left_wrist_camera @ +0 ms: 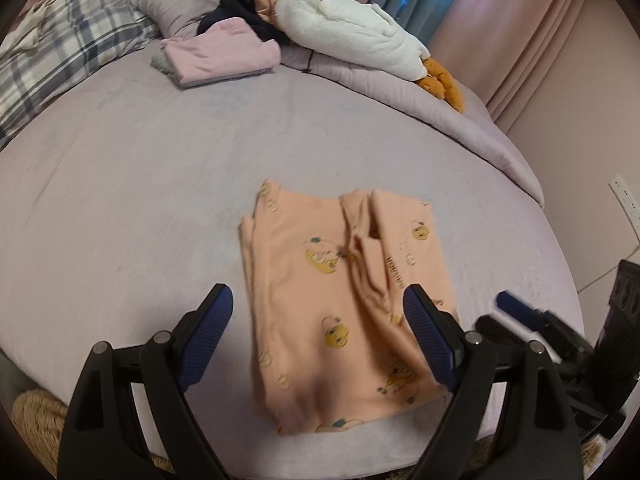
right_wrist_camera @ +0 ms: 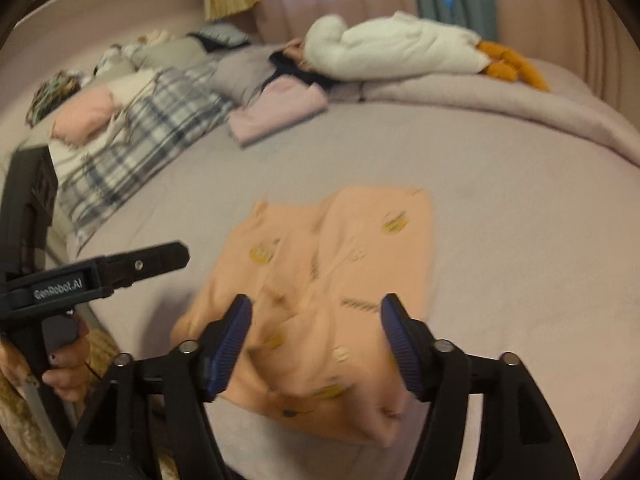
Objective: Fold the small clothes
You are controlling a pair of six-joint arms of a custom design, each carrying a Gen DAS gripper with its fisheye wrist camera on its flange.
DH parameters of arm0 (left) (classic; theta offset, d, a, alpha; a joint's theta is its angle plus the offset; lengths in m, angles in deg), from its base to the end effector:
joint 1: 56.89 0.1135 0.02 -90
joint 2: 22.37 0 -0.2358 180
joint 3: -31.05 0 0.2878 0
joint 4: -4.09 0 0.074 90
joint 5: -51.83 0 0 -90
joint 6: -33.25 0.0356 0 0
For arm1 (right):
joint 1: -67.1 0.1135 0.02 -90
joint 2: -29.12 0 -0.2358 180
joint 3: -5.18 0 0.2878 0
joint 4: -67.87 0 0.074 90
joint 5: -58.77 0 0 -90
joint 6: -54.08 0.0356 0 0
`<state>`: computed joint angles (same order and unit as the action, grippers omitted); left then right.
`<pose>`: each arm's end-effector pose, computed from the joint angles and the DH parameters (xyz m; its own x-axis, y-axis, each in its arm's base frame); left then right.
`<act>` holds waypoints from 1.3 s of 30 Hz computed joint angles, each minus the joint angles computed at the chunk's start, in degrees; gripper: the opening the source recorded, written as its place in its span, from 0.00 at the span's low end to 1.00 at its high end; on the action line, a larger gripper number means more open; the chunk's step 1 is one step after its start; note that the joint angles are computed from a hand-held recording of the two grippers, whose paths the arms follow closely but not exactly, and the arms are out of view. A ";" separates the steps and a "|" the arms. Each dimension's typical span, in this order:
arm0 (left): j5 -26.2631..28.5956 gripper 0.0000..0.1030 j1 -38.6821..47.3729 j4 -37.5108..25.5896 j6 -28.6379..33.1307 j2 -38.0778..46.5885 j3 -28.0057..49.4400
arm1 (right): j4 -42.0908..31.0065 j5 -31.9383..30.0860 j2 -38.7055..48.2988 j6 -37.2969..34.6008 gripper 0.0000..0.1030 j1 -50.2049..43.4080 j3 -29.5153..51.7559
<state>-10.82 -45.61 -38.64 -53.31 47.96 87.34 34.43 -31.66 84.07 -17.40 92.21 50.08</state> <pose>0.2755 0.0383 0.1774 -0.8145 -0.1081 -0.5701 0.1223 0.9285 -0.3507 0.2240 0.1053 0.1809 -0.7273 0.0099 -0.6863 -0.2091 0.9492 0.2353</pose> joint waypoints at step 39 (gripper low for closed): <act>-4.49 0.10 -16.53 8.25 -7.11 18.42 9.16 | 6.00 1.55 10.76 8.32 0.69 -11.42 0.13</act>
<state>-15.31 -62.15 -30.39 -60.42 66.38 96.49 40.43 -30.11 94.83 -9.08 80.79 50.21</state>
